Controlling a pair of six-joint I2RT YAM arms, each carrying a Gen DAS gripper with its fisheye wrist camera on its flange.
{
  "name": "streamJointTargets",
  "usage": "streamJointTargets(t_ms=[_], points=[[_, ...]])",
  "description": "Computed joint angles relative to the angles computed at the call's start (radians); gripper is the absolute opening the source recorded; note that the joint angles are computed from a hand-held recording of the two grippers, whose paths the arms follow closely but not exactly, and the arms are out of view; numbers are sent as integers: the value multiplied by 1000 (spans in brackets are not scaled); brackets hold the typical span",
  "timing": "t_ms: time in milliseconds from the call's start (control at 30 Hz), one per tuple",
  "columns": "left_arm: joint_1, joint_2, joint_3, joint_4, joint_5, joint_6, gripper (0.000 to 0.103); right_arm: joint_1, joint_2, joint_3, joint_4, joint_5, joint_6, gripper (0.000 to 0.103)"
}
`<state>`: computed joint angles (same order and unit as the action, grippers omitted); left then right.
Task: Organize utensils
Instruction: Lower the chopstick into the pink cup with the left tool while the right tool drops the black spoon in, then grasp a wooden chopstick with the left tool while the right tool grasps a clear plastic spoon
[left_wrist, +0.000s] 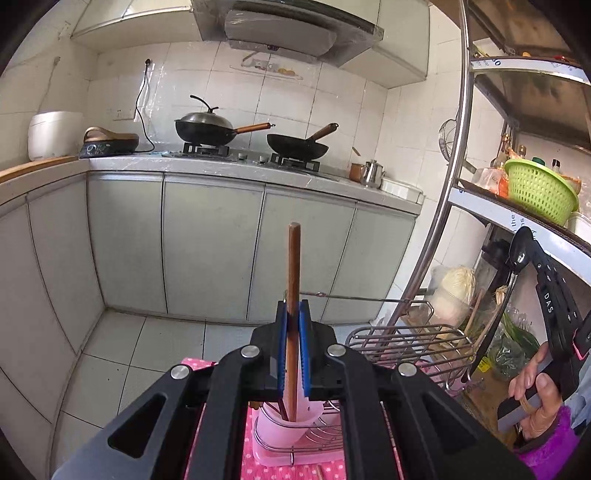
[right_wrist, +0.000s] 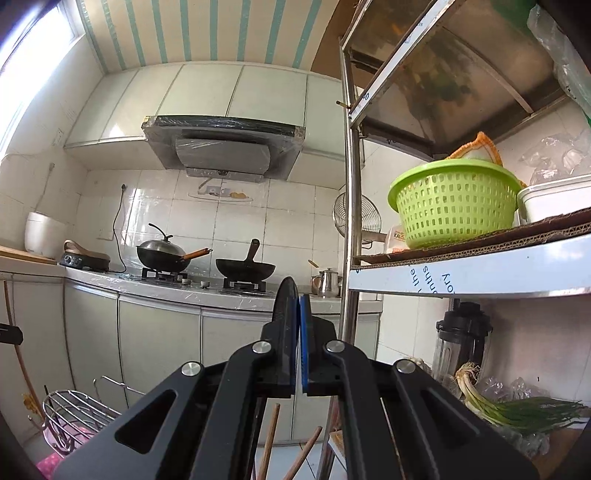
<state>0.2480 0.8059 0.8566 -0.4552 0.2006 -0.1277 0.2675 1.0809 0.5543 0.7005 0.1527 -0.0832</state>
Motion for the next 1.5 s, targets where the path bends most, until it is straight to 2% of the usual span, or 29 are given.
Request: streamJointTargets(t_ms=[100, 267, 500, 633, 733, 833, 867, 900, 1333, 1500], points=[[-7, 8, -27, 14, 3, 0, 5, 6, 26, -30, 23, 5, 4, 2], [-11, 22, -55, 22, 12, -6, 5, -1, 29, -90, -9, -19, 32, 2], [-37, 17, -86, 20, -8, -14, 6, -61, -34, -147, -163, -122, 123, 2], [-75, 17, -101, 30, -74, -16, 7, -82, -52, -154, -237, -177, 129, 3], [-69, 30, -96, 11, -81, -22, 11, -98, -53, -130, -325, -232, 128, 4], [-37, 2, -106, 4, -53, -25, 19, -129, -68, -102, -421, -311, 143, 24], [-31, -14, -112, 6, -55, -20, 19, -136, -78, -104, -432, -325, 144, 35], [-30, -30, -117, 4, -63, -13, 19, -139, -95, -111, -440, -331, 142, 38], [16, -207, -122, -138, -21, 25, 23, -174, -356, -153, -710, -424, 141, 39], [90, -287, -136, -239, 65, 21, 23, -155, -439, -155, -855, -445, 143, 39]])
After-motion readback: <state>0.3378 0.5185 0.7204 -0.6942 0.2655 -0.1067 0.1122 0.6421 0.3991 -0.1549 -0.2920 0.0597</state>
